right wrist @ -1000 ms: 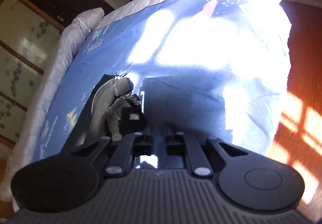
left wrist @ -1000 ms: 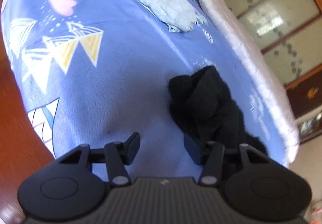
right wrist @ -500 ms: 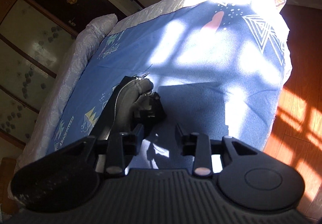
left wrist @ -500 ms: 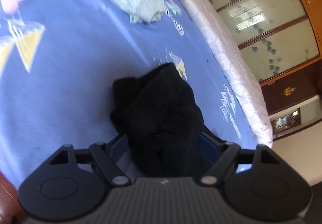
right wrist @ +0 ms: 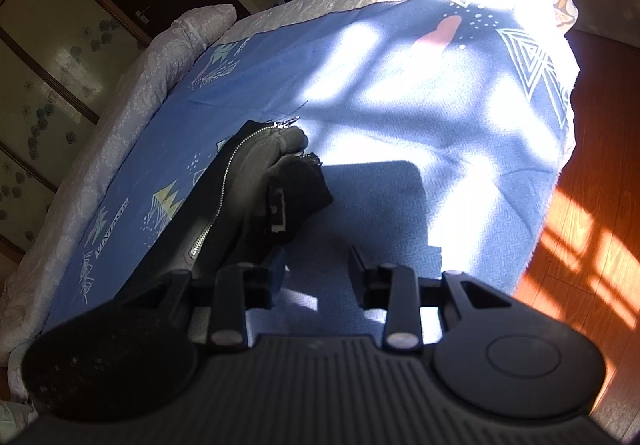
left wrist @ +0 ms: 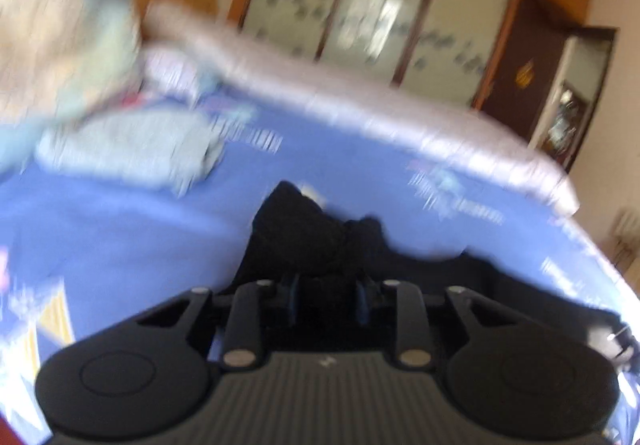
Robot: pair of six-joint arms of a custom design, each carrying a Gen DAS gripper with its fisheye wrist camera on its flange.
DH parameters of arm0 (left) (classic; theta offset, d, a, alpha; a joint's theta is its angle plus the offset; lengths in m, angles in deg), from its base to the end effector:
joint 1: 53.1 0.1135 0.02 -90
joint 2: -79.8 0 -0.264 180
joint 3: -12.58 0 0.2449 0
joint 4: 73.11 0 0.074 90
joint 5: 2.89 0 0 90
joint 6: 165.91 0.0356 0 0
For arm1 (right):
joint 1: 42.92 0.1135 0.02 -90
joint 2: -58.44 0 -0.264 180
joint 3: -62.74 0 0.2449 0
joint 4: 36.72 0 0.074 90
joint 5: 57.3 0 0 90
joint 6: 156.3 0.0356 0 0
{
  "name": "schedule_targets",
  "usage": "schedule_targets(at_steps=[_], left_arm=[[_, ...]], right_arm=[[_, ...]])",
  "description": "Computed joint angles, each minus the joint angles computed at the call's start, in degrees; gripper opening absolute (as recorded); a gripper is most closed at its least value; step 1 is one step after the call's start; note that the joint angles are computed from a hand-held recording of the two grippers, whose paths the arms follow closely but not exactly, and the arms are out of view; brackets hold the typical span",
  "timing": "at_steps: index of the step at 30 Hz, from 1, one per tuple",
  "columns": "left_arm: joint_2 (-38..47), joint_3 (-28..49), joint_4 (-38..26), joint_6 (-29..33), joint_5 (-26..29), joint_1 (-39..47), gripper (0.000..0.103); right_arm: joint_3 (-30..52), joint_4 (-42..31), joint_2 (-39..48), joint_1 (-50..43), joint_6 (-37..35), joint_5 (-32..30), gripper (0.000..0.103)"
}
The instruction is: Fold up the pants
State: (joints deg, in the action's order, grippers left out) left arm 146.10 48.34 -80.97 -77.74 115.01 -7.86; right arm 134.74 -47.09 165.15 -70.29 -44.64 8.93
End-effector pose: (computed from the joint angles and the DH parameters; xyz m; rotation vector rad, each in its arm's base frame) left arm 0.1579 0.1356 0.1653 -0.6185 2.0633 -0.1112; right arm 0.3374 -0.1585 0.1514 0.7743 2.1815 0.4373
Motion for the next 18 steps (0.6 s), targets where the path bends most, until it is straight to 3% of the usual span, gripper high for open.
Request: schedule_targets(at_steps=[2,4,6,8,12,14,16,18], left_arm=[[10.7,5.0,-5.8,-3.7,0.7,2.3,0.026],[14.9,5.7,-6.1,-8.6,7.8,7.7,0.026],[12.6,4.1,-4.0,-12.2,11.0,10.3,0.029],[8.5,3.3,-4.1,-14.4,8.9,10.6,0.037],[1.1,3.5,-5.8,-18.5,5.5,11.1,0.037],[-1.9,3.4,-5.9,-21.1,4.5,11.3,0.037],[-0.9,5.9,-6.5,-22.3,5.2,11.3,0.038],[-0.6,6.6,-7.5,-21.8,6.1,10.2,0.04]], right_arm=[[-0.5,0.4,-0.1,0.0,0.1,-0.2,0.038],[-1.1,1.1,-0.4,-0.5,0.6,-0.8,0.038],[-1.0,1.7,-0.3,-1.3,0.8,-1.6,0.038],[-0.5,2.4,0.0,-2.0,1.4,-2.2,0.041],[4.1,2.7,2.6,-2.9,3.8,-3.8,0.042],[8.0,2.7,5.2,-2.9,4.9,-4.7,0.043],[15.7,-1.0,10.6,-2.6,5.5,-5.6,0.052],[22.8,-4.6,15.9,-2.1,6.9,-6.3,0.054]])
